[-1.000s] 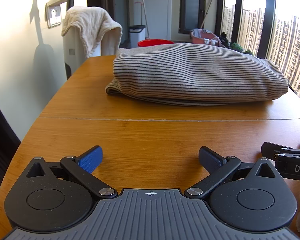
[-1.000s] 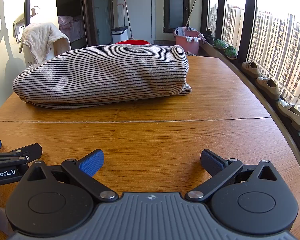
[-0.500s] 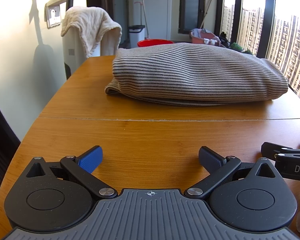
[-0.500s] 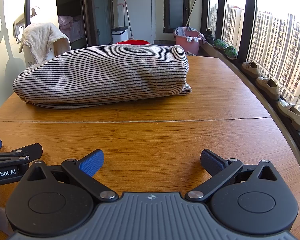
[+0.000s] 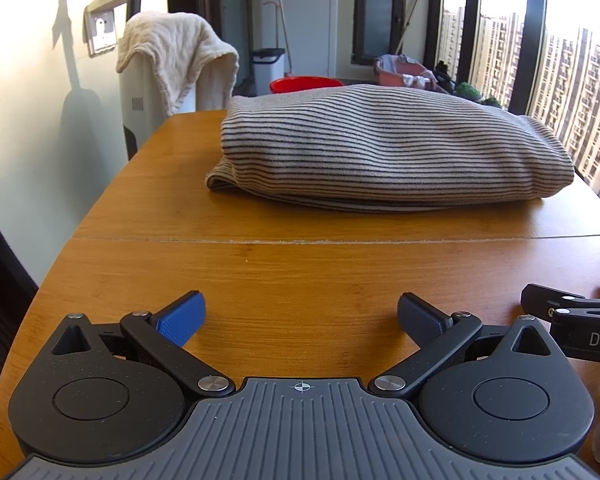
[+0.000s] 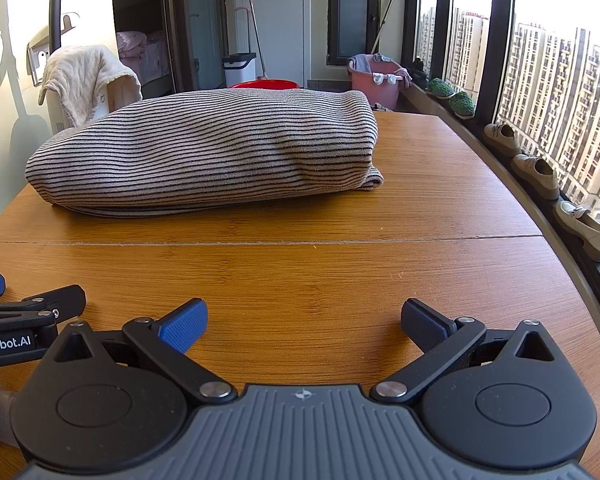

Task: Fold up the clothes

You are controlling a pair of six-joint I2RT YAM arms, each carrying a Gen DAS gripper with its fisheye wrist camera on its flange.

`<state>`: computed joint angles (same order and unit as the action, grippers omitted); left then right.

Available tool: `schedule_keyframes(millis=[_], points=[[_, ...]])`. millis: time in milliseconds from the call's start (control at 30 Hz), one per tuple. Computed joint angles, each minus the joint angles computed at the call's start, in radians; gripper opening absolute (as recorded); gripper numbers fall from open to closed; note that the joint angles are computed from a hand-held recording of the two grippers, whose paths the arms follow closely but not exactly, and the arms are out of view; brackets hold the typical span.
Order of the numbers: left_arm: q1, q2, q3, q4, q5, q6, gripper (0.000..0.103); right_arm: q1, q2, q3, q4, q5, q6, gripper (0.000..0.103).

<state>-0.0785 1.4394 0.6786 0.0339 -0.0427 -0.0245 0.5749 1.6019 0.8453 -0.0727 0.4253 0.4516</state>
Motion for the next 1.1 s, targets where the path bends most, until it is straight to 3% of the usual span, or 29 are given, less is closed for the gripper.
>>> schedule_keyframes(millis=[1100], points=[[0.008, -0.005, -0.005, 0.003, 0.012, 0.008, 0.103, 0.001, 0.003, 0.006, -0.004, 0.001, 0.001, 0.103]])
